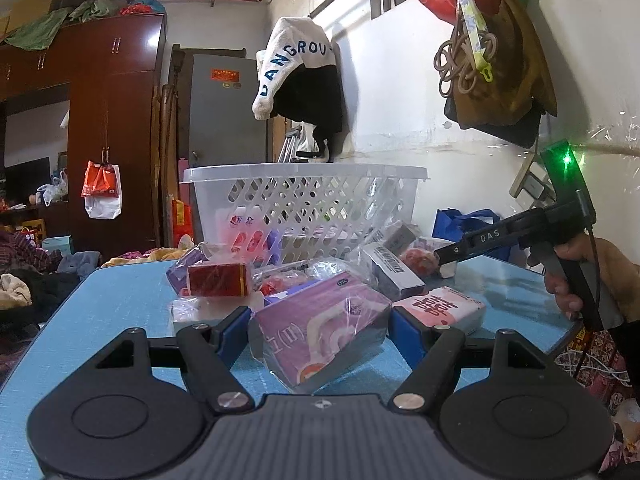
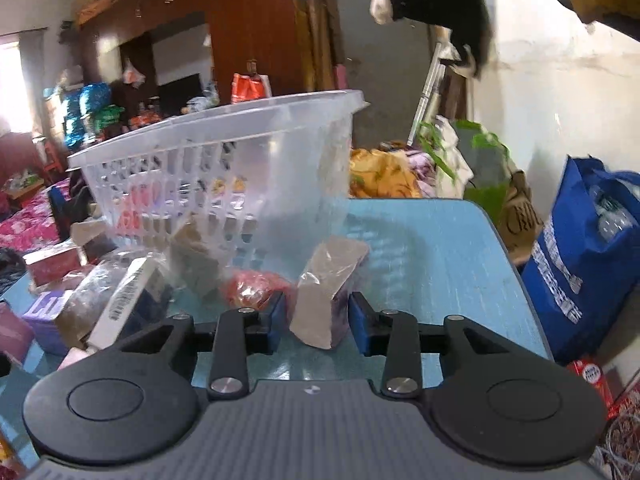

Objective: Organize objects
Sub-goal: 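Grasp the purple box with left tool while right tool grasps a brown-wrapped box, then carry both boxes over the white basket and open both tools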

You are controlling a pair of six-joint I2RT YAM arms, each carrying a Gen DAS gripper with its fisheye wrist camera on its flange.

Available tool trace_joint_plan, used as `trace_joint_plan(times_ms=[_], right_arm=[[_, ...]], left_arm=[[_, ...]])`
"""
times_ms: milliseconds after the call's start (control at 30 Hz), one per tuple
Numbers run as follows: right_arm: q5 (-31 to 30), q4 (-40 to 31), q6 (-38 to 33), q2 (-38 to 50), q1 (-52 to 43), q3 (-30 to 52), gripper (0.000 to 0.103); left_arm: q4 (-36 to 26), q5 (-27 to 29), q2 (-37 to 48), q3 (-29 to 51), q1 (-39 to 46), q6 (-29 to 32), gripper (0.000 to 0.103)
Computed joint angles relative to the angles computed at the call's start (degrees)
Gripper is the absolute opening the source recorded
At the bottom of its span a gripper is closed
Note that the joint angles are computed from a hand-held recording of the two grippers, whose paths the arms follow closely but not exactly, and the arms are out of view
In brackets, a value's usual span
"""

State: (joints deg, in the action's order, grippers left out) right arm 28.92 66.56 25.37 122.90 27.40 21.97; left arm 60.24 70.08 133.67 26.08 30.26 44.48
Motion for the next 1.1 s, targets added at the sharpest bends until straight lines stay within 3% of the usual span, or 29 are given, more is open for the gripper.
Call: trace_joint_plan(times_ms=[100,200,300,400,567,633,800,867,933,1033,1100], right_arm=[[1.5,-1.3,0.0,-1.3,0.2,0.3,0.039],[4.5,-8.9,-0.1,-3.1,0.5,3.7,0.04],[1.6,-15.4,0.1,-2.8,-1.7,7.3,0.038],[3.2,-12.3,0.1,-2.9,-1.1,5.4,0.036],[9.8,-3.2,0.3,-5.4,2.6,-1.6,0.036],[10.5,-0.3,-0.5,-7.5,3.4,-4.1,0.036],[11.3,5.7,-4.5,-11.7,6.1,-6.6,0.036],[14.6,6.3,-8.5,-13.9,8.3,-5.3,0.036],[12.4,4.6,-12.7,-16.0,7.6,-2.4,0.036],[10.5,-8.0,-14.8,-18.8,5.7,5.8,0.035],[10.3,-11.5,-15.1,-18.7,5.0,9.1,0.035]], left_arm=[[-0.4,0.1,0.1,0.1,0.1,0.4,0.078],[-1.0,0.2,0.3,0.4,0.3,0.5,0.078],[-1.5,0.7,-0.2,0.5,0.8,0.4,0.078],[-0.2,1.9,-0.6,0.3,1.6,-1.5,0.078],[10.4,2.4,-0.2,-1.4,1.7,-9.6,0.077],[16.1,2.1,-0.4,-2.1,1.2,-14.4,0.077],[21.2,1.0,-4.4,-1.6,-1.4,-25.5,0.077],[24.2,-1.6,-7.6,-1.0,-4.2,-31.8,0.077],[19.0,-6.1,-13.8,1.7,-9.0,-36.8,0.077],[0.9,-14.4,-21.3,9.8,-16.6,-38.0,0.077],[-6.8,-19.1,-22.1,14.6,-20.1,-38.2,0.077]])
